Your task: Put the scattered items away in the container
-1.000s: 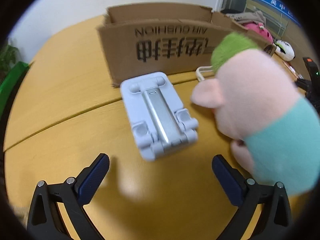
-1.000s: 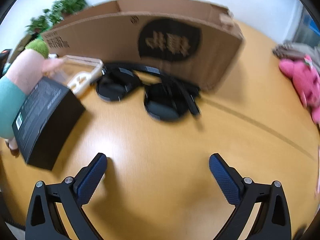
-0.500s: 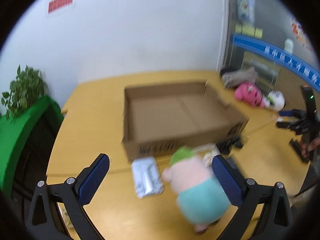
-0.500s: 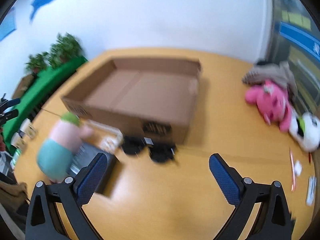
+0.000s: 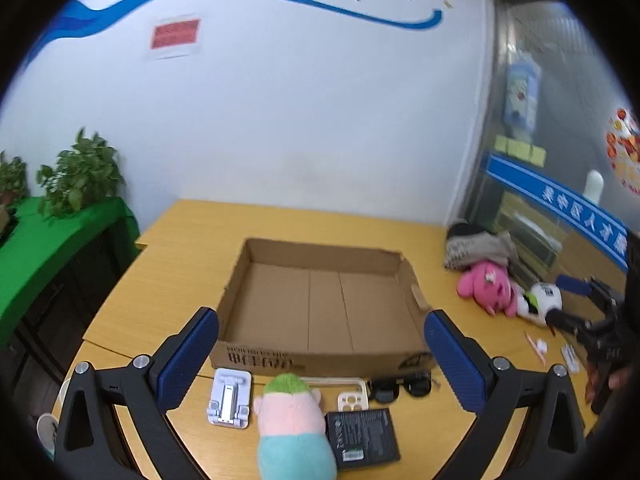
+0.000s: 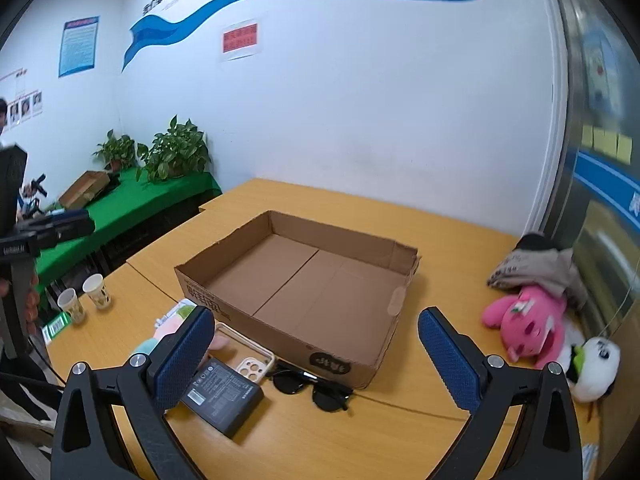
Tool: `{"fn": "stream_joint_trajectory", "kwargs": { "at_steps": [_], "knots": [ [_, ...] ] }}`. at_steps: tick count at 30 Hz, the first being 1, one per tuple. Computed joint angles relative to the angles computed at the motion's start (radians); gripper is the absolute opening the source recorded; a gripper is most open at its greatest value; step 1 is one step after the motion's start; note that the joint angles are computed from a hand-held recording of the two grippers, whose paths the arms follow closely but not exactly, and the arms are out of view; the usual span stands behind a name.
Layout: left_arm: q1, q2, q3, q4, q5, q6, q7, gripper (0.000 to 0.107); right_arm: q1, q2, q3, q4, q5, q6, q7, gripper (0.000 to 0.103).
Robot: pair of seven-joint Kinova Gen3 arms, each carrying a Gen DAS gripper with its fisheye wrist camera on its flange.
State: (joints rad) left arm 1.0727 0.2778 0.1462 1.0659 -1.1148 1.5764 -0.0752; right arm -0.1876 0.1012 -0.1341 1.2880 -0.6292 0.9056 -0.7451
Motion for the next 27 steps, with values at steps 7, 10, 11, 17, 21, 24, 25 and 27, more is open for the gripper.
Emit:
{"fn": "stream_joint_trajectory", "kwargs": {
  "at_steps": [7,10,11,17,21,24,25,27],
  "knots": [
    [0.057,0.038,-0.044,-0.091,-0.041,0.082,0.003,0.102,0.038,-0.013,-0.019,0.014,-0.108,0.004,0.091,0.103],
    [0.058,0.052,-0.055,-0.105,-0.061,0.112,-0.037,0.102,-0.101,0.0,0.074,-0.027,0.013,0.014,-0.031,0.103],
    [0.053,0.05,-0.058,-0.102,-0.056,0.11,-0.046,0.102,-0.147,0.012,0.107,-0.048,0.053,0.034,-0.071,0.103],
    [-0.039,-0.042,-0.022,0.023,0.012,-0.001,-0.056,0.102,-0.425,0.121,0.323,-0.219,0.238,0.209,-0.315,0.103],
    [-0.147,-0.101,0.02,0.1,0.121,-0.079,-0.088,0.102,-0.528,0.127,0.297,-0.243,0.394,0.198,-0.477,0.103],
    [-0.218,-0.151,0.043,0.188,0.174,-0.154,-0.079,0.102,-0.493,0.163,0.161,-0.302,0.506,0.262,-0.587,0.103],
    [-0.24,-0.159,0.05,0.205,0.191,-0.163,-0.091,0.102,-0.476,0.172,0.114,-0.316,0.527,0.278,-0.604,0.103],
    [-0.284,-0.178,0.064,0.236,0.23,-0.186,-0.104,0.102,-0.446,0.171,0.022,-0.307,0.595,0.259,-0.631,0.103]
  ]
}}
